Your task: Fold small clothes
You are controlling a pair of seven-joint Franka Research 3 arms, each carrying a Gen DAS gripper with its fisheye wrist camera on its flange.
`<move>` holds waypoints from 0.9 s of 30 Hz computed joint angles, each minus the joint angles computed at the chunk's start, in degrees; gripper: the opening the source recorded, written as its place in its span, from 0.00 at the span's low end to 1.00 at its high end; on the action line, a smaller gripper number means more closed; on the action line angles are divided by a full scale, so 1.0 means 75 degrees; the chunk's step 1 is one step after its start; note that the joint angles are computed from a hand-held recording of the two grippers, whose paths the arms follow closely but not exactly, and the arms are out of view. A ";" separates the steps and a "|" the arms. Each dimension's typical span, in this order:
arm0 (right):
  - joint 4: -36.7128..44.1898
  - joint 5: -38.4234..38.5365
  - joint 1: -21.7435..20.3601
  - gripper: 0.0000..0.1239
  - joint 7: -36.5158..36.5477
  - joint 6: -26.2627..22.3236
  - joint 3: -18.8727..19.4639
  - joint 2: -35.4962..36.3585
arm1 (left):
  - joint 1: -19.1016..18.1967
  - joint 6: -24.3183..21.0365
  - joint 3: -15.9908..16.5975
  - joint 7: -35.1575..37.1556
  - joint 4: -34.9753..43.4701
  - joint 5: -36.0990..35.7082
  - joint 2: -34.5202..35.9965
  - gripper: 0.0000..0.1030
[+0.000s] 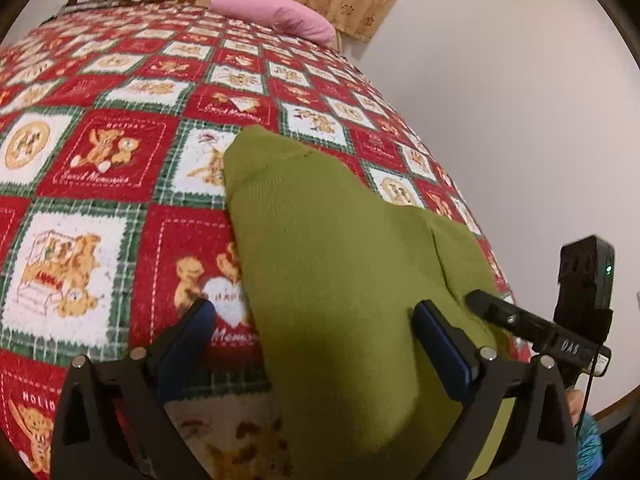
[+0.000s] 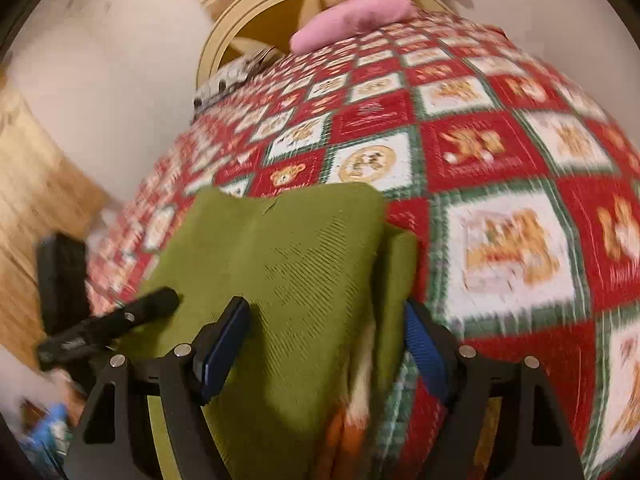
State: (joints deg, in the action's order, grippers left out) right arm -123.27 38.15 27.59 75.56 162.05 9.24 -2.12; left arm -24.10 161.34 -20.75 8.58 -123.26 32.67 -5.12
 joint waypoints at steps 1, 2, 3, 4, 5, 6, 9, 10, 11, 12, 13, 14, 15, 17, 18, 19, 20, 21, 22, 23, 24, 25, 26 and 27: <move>0.0091 -0.0689 -0.0023 0.62 0.0442 0.0071 0.0051 0.0120 | -0.0002 -0.0171 -0.0042 -0.0014 0.0071 0.0136 0.0019 0.97; 0.0132 -0.0842 -0.0015 0.57 0.0559 0.0135 0.0062 0.0175 | -0.0020 -0.0359 -0.0073 0.0020 0.0148 0.0235 0.0040 0.94; 0.0148 -0.0800 -0.0006 0.52 0.0565 0.0193 0.0068 0.0209 | -0.0038 -0.0381 -0.0063 0.0067 0.0139 0.0252 0.0024 0.91; 0.0140 -0.0641 0.0000 0.49 0.0492 0.0256 0.0067 0.0220 | -0.0041 -0.0300 -0.0043 0.0081 0.0119 0.0254 0.0026 0.89; 0.0093 -0.0323 0.0006 0.41 0.0293 0.0323 0.0063 0.0187 | -0.0028 -0.0114 -0.0012 0.0058 0.0055 0.0261 0.0017 0.85; 0.0065 0.0173 0.0018 0.35 -0.0034 0.0317 0.0051 0.0146 | -0.0011 0.0066 0.0010 0.0031 -0.0004 0.0270 0.0013 0.79; -0.0081 0.0706 0.0051 0.24 -0.0206 0.0393 0.0047 -0.0019 | -0.0038 0.0807 0.0093 0.0417 -0.0155 -0.0040 0.0086 0.51; -0.0166 0.0190 0.0037 0.23 0.0237 0.0509 0.0090 -0.0083 | -0.0018 0.0652 0.0031 0.0378 -0.0074 0.0121 0.0098 0.51; -0.0226 -0.0811 -0.0026 0.22 0.1038 0.0618 0.0172 -0.0119 | -0.0013 0.0560 -0.0004 0.0331 -0.0052 0.0222 0.0063 0.48; -0.0299 -0.1697 -0.0090 0.21 0.1741 0.0662 0.0242 -0.0193 | 0.0012 0.0421 -0.0057 0.0186 -0.0003 0.0432 0.0041 0.45; -0.0381 -0.2705 -0.0288 0.20 0.2506 0.0705 0.0451 -0.0309 | 0.0034 0.0270 -0.0114 -0.0013 0.0040 0.0681 0.0009 0.43; -0.0428 -0.3177 -0.0219 0.20 0.2874 0.0738 0.0395 -0.0393 | 0.0060 0.0073 -0.0193 -0.0269 0.0107 0.1046 -0.0031 0.40; -0.0488 -0.3449 -0.0223 0.20 0.3129 0.0817 0.0429 -0.0501 | 0.0050 -0.0138 -0.0246 -0.0399 0.0181 0.1276 -0.0055 0.36; -0.0657 -0.3540 -0.0141 0.19 0.3364 0.1052 0.0455 -0.0781 | -0.0036 -0.0662 -0.0345 -0.0471 0.0363 0.1584 -0.0112 0.34; -0.0753 -0.3773 -0.0202 0.19 0.3631 0.1138 0.0556 -0.0946 | -0.0072 -0.0836 -0.0379 -0.0553 0.0411 0.1732 -0.0166 0.33; -0.0874 -0.4268 -0.0417 0.19 0.4096 0.1233 0.0787 -0.1155 | -0.0090 -0.0923 -0.0416 -0.0730 0.0413 0.1940 -0.0263 0.33; -0.0978 -0.4640 -0.0601 0.19 0.4457 0.1283 0.0984 -0.1367 | -0.0088 -0.0938 -0.0459 -0.0975 0.0360 0.2191 -0.0417 0.32; -0.1072 -0.4919 -0.0764 0.19 0.4761 0.1355 0.1160 -0.1556 | -0.0089 -0.0983 -0.0505 -0.1123 0.0326 0.2356 -0.0561 0.32; -0.1192 -0.5098 -0.0888 0.19 0.5009 0.1439 0.1300 -0.1776 | -0.0093 -0.1075 -0.0567 -0.1218 0.0299 0.2487 -0.0711 0.32; -0.1319 -0.5216 -0.1007 0.19 0.5249 0.1523 0.1445 -0.2037 | -0.0084 -0.1130 -0.0618 -0.1288 0.0280 0.2584 -0.0806 0.32; -0.1421 -0.5300 -0.1143 0.19 0.5482 0.1592 0.1613 -0.2277 | -0.0074 -0.1207 -0.0692 -0.1386 0.0262 0.2710 -0.0930 0.32; -0.1518 -0.5373 -0.1289 0.19 0.5675 0.1615 0.1778 -0.2505 | -0.0070 -0.1306 -0.0772 -0.1456 0.0266 0.2808 -0.1037 0.32; -0.1578 -0.5461 -0.1473 0.19 0.5872 0.1599 0.1982 -0.2703 | -0.0078 -0.1451 -0.0862 -0.1493 0.0308 0.2875 -0.1123 0.32; -0.1639 -0.5579 -0.1712 0.19 0.6096 0.1537 0.2225 -0.2940 | -0.0093 -0.1551 -0.0917 -0.1481 0.0319 0.2896 -0.1207 0.32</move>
State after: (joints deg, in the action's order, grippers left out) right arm -135.56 -3.69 14.75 121.28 173.58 25.93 -24.18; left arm -24.79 149.71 -27.63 -2.52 -120.87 54.38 -14.17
